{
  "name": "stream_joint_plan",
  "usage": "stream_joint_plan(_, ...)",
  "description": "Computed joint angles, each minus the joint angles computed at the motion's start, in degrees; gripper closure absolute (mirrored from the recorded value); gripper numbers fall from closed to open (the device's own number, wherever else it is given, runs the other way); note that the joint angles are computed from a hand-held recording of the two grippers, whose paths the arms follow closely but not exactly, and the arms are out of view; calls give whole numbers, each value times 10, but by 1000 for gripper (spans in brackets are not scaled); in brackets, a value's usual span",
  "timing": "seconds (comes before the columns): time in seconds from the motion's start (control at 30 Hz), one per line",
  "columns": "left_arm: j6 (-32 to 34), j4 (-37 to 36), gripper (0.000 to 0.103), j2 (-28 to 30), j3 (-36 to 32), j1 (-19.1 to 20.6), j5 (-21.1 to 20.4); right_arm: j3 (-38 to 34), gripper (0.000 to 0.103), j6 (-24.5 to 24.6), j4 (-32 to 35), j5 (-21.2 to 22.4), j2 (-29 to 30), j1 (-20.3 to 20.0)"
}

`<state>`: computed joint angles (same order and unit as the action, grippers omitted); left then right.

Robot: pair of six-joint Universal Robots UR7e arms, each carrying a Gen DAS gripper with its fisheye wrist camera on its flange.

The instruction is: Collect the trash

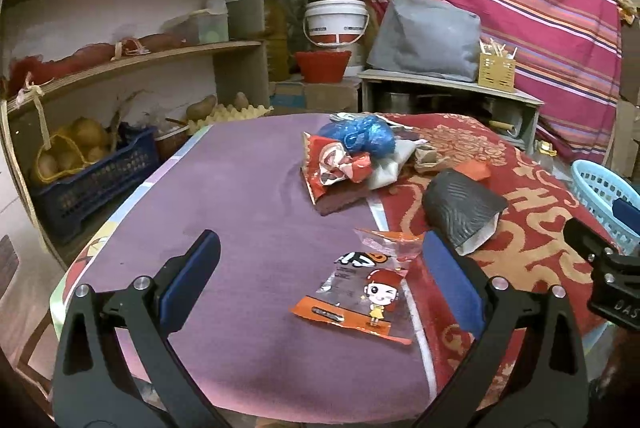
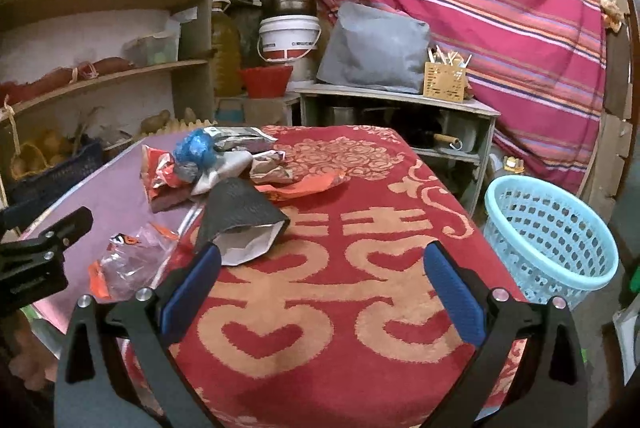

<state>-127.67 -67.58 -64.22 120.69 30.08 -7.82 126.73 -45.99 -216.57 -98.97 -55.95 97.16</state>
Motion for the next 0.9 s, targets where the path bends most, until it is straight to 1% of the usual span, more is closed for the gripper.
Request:
stream_joint_plan(0.07, 24, -30, 5, -3, 7, -1, 1, 1, 4, -1, -8, 4, 0, -2)
stream_joint_plan(0.1, 17, -23, 5, -3, 6, -2, 2, 3, 4, -1, -12, 6, -1, -2)
stream_joint_plan(0.13, 1, -6, 5, -1, 2, -2, 3, 3, 4, -2, -17, 8, -1, -2)
stream_joint_plan(0.2, -57, 62, 5, 8, -14, -3, 2, 4, 4, -4, -22, 9, -1, -1)
stream_joint_plan(0.27, -83, 92, 5, 14, -23, -2, 0, 6, 4, -5, -25, 10, -1, -1)
stream_joint_plan(0.37, -55, 57, 5, 5, -13, -2, 2, 8, 4, -9, -34, 12, 1, 0)
stream_joint_plan(0.4, -54, 56, 5, 5, -13, -2, 2, 8, 4, -8, -34, 11, 1, 0)
stream_joint_plan(0.57, -90, 102, 5, 12, -24, -3, 4, 9, 4, -2, -33, 11, -1, 0)
stream_joint_plan(0.9, -98, 112, 5, 16, -30, -2, 0, 10, 4, -3, -34, 11, -2, 0)
